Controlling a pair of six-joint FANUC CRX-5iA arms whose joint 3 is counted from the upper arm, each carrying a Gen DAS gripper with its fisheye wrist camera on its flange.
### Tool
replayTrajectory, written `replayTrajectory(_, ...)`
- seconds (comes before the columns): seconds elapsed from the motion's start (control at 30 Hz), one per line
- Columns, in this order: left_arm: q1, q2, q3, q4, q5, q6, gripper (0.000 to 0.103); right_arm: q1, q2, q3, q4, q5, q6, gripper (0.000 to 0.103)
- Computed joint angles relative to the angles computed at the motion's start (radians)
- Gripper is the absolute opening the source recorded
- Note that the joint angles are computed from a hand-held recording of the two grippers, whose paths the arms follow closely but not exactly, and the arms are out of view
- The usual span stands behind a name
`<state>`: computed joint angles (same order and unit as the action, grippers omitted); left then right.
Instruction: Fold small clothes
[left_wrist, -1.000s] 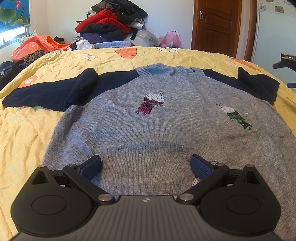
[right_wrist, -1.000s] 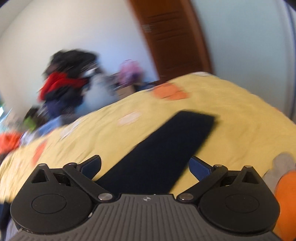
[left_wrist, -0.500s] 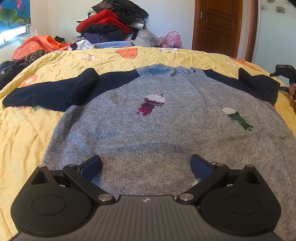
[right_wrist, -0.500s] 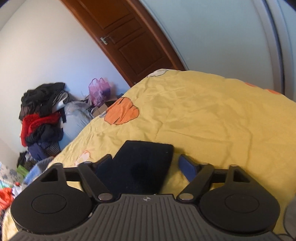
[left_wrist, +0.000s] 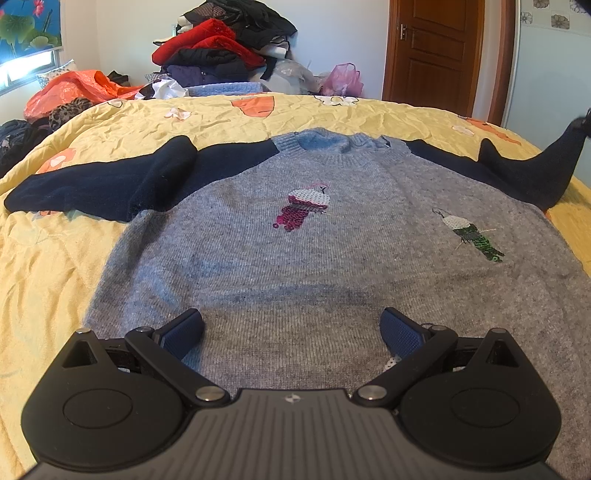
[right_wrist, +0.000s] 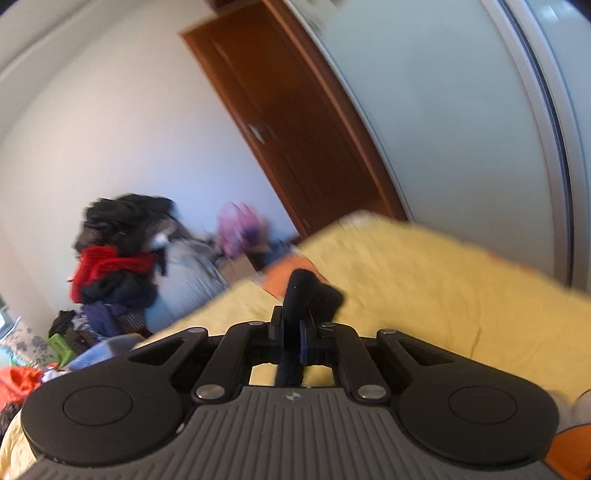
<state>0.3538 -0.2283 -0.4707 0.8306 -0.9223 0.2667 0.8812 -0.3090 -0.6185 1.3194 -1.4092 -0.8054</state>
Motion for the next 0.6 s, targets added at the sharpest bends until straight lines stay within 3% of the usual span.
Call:
replayTrajectory(0.07, -0.001, 0.002, -0.001, 0.006, -0.002, 0.001, 0.103, 0.049, 0.018, 0.03, 0.052, -0.052, 0.037, 0.016)
replayTrajectory(0.17, -0.001, 0.009, 0.006, 0.011, -0.006, 0.005, 0.103, 0.092, 0.049, 0.076, 0.13, -0.024, 0.063, 0.016)
replayTrajectory(0.4, 0.0, 0.009, 0.006, 0.012, -0.008, 0.004, 0.103, 0.014, 0.247, 0.242, 0.213, 0.392, 0.075, 0.016)
replayTrajectory(0.47, 0.0, 0.009, 0.006, 0.012, -0.008, 0.004, 0.103, -0.014, 0.33, 0.31, 0.178, 0.496, 0.093, 0.016)
replayTrajectory(0.53, -0.001, 0.01, 0.006, 0.012, -0.005, 0.001, 0.103, -0.007, 0.416, 0.401, 0.077, 0.537, 0.185, 0.021)
replayTrajectory(0.57, 0.0, 0.009, 0.005, 0.012, -0.005, -0.002, 0.103, 0.01, 0.459, 0.459, -0.015, 0.52, 0.256, 0.03)
replayTrajectory(0.6, 0.001, 0.008, 0.004, 0.013, -0.006, -0.004, 0.103, 0.025, 0.492, 0.505, -0.089, 0.5, 0.3, 0.045)
